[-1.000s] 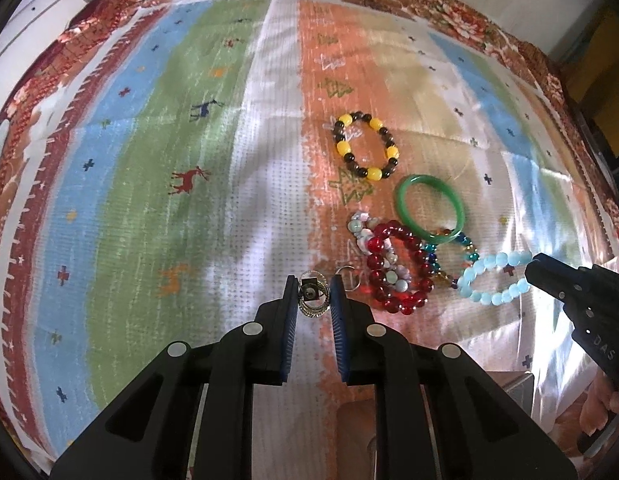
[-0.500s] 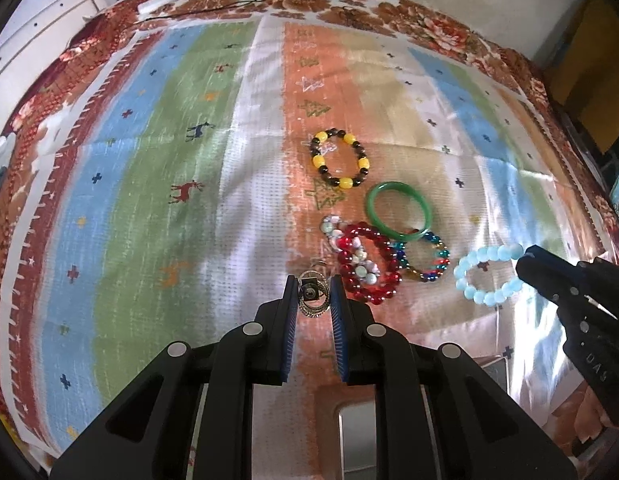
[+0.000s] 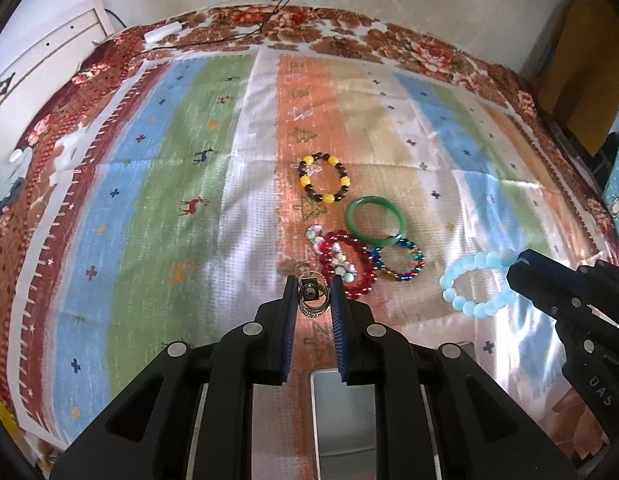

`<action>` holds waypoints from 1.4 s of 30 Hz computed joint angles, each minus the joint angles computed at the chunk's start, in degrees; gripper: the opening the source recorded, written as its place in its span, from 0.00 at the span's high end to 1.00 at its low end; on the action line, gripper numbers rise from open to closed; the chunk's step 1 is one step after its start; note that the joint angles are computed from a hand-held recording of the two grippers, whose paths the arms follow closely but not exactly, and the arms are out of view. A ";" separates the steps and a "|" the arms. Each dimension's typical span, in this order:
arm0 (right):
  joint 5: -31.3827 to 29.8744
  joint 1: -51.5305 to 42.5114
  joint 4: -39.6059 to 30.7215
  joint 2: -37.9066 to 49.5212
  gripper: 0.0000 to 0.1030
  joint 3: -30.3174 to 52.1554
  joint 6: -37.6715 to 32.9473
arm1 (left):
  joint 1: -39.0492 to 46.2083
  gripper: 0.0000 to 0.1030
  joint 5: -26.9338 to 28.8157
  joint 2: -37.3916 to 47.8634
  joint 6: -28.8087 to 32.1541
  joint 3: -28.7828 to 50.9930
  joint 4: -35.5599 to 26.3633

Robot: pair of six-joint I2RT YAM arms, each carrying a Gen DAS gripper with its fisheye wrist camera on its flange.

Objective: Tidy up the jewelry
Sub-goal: 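Carry the gold pendant with the left tool while the right tool carries the blue bracelet over the tin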

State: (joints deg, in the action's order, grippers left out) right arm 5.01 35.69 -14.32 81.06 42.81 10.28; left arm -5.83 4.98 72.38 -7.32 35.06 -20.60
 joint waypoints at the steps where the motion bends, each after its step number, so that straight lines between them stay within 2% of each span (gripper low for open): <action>1: 0.01 0.17 -0.30 -0.95 0.89 -0.39 0.19 | -0.09 0.85 0.30 -1.10 -0.38 -0.50 0.10; 10: -0.39 1.73 -2.05 -6.58 0.89 -3.69 1.18 | -2.98 0.85 -0.98 -8.66 -2.50 -4.69 -1.29; 23: -0.71 4.67 -3.45 -11.48 0.89 -7.08 2.68 | -5.28 0.85 -1.51 -13.38 -3.38 -7.39 -2.65; 42: -0.83 9.72 -4.07 -13.81 0.89 -11.26 6.69 | -11.83 0.85 -5.04 -21.08 -6.22 -11.57 -6.13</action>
State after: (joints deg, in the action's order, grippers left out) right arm 4.18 45.42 -18.39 67.25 31.56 16.96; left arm -17.66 -0.06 51.29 -13.54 23.49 -26.72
